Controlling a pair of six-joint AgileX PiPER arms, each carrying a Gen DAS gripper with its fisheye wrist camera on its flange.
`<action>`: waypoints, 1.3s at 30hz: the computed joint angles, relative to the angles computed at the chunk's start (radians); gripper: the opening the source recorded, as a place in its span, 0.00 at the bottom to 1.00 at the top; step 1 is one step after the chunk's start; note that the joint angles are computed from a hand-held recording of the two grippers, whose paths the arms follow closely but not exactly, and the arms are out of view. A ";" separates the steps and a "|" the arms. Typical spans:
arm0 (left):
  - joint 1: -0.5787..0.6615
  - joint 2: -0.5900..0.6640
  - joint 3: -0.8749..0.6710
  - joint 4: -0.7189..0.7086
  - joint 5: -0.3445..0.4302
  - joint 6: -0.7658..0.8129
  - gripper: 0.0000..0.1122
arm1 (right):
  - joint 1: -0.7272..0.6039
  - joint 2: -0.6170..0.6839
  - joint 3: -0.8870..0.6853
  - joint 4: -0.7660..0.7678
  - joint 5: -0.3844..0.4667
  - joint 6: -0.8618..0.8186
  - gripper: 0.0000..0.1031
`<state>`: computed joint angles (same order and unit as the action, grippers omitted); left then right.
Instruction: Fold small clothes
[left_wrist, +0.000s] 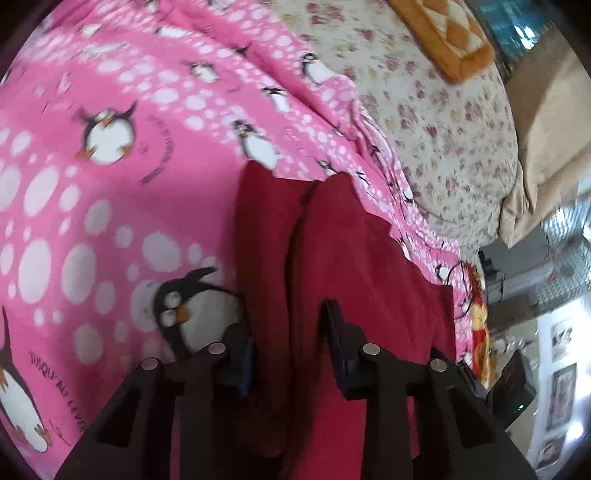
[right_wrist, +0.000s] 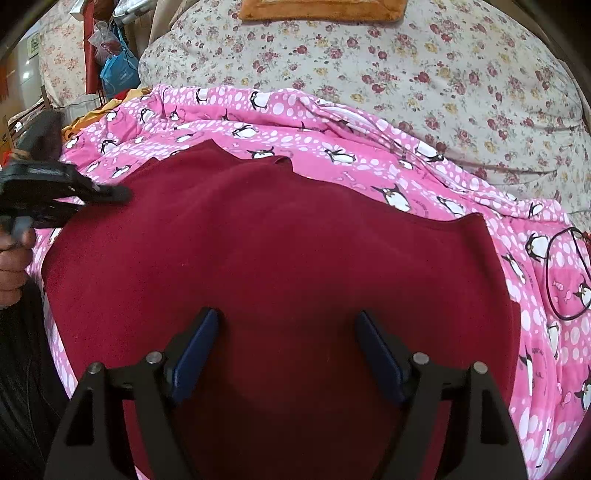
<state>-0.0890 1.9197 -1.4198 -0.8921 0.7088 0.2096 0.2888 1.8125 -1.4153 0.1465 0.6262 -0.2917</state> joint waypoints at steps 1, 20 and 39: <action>-0.007 -0.006 -0.004 0.011 0.016 0.010 0.11 | -0.001 -0.002 0.002 0.001 -0.001 -0.002 0.79; -0.351 0.027 -0.348 -0.018 0.044 -0.190 0.00 | -0.423 -0.294 0.222 0.215 0.006 -0.047 0.76; -0.656 0.409 -0.905 0.654 0.089 -0.907 0.07 | -0.576 -0.303 0.220 0.314 0.055 -0.142 0.76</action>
<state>-0.7453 2.3284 -2.3249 -0.2377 0.7975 -0.6971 -0.2868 1.5098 -1.1949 0.4610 0.6812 -0.4337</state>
